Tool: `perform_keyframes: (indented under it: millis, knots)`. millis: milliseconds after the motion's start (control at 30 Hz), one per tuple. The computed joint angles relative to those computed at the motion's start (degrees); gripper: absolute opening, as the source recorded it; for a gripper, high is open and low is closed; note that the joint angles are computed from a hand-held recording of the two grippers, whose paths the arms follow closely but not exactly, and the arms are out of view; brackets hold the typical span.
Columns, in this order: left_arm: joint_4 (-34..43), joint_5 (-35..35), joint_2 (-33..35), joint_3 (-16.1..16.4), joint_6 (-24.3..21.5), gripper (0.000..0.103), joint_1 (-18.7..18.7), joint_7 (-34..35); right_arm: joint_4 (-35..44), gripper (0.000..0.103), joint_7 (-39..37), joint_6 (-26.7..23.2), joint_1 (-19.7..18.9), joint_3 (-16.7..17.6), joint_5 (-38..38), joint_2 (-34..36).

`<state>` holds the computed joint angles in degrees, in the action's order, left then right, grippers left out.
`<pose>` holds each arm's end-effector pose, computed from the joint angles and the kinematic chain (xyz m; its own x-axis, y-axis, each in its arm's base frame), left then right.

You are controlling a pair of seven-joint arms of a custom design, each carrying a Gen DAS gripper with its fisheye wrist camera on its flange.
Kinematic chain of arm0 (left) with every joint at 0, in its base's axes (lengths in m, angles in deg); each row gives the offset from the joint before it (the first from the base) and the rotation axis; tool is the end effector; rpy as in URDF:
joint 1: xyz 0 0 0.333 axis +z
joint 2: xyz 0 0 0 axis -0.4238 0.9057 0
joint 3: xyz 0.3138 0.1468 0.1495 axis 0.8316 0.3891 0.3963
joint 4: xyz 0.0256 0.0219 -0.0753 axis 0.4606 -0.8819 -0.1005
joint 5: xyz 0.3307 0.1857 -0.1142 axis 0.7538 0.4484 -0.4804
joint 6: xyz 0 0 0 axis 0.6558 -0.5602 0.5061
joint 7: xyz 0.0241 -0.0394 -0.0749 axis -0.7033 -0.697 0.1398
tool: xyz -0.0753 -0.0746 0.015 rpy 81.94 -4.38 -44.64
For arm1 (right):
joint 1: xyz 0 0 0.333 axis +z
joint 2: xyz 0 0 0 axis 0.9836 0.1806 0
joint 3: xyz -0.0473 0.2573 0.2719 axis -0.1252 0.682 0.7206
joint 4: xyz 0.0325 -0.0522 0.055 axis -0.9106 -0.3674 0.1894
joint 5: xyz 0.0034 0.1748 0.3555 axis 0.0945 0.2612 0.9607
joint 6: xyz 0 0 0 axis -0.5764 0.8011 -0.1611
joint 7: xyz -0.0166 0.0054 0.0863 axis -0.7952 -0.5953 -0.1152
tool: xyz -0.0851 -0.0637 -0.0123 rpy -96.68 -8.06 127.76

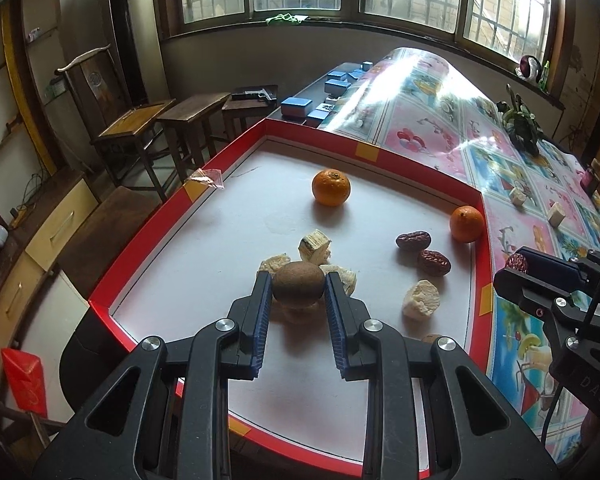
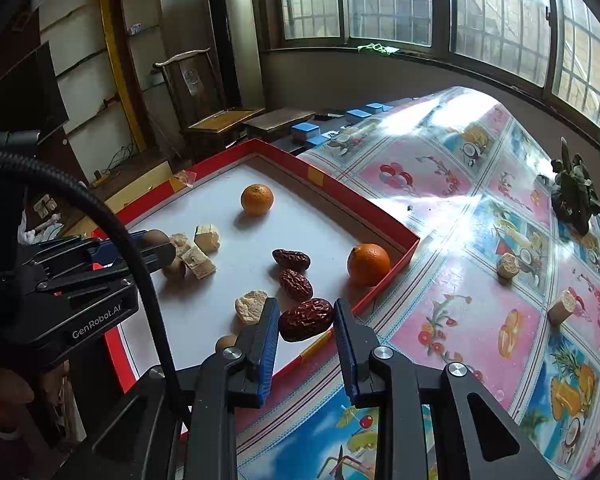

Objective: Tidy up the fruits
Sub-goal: 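Carry the held date and kiwi over the red tray with both tools, then open both tools to drop the kiwi and the date into the tray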

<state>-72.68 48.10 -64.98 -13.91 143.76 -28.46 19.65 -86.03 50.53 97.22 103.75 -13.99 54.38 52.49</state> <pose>0.5780 -0.1189 0.5205 -0.1697 -0.9855 -0.0067 -0.7353 0.1312 -0.6649 0.5602 0.3005 0.5107 0.2672 -0.9622 -0.0525 -0.7142 -0.1612 -0.6811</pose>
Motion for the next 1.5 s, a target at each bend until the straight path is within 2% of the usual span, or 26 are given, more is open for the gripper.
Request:
perform_keyframes:
  millis: [800, 1000, 1133, 1367, 1500]
  knots:
    - [1.54, -6.09, 2.12, -0.24, -0.41, 0.026, 0.66, 4.73, 11.67, 0.026, -13.09, -5.07, 1.48, 1.28, 8.77, 8.88]
    - [1.84, -5.59, 2.47, -0.09, -0.15, 0.026, 0.53, 4.61, 14.43, 0.026, -16.31, -6.39, 1.82, 1.35, 10.48, 11.14]
    - [1.46, -2.93, 2.31, 0.4, 0.4, 0.026, 0.19, 2.77, 16.41, 0.026, -16.52, -7.31, 2.82, 0.15, 9.8, 12.75]
    - [1.53, -2.48, 2.27, 0.38, 0.14, 0.026, 0.3, 1.77, 17.37, 0.026, -19.21, -8.04, 2.11, 1.06, 11.74, 14.03]
    - [2.01, 0.79, 2.47, 1.0, -0.44, 0.033, -0.04, -1.81, 16.39, 0.027, -18.98, -7.51, 2.76, 0.32, 11.55, 13.15]
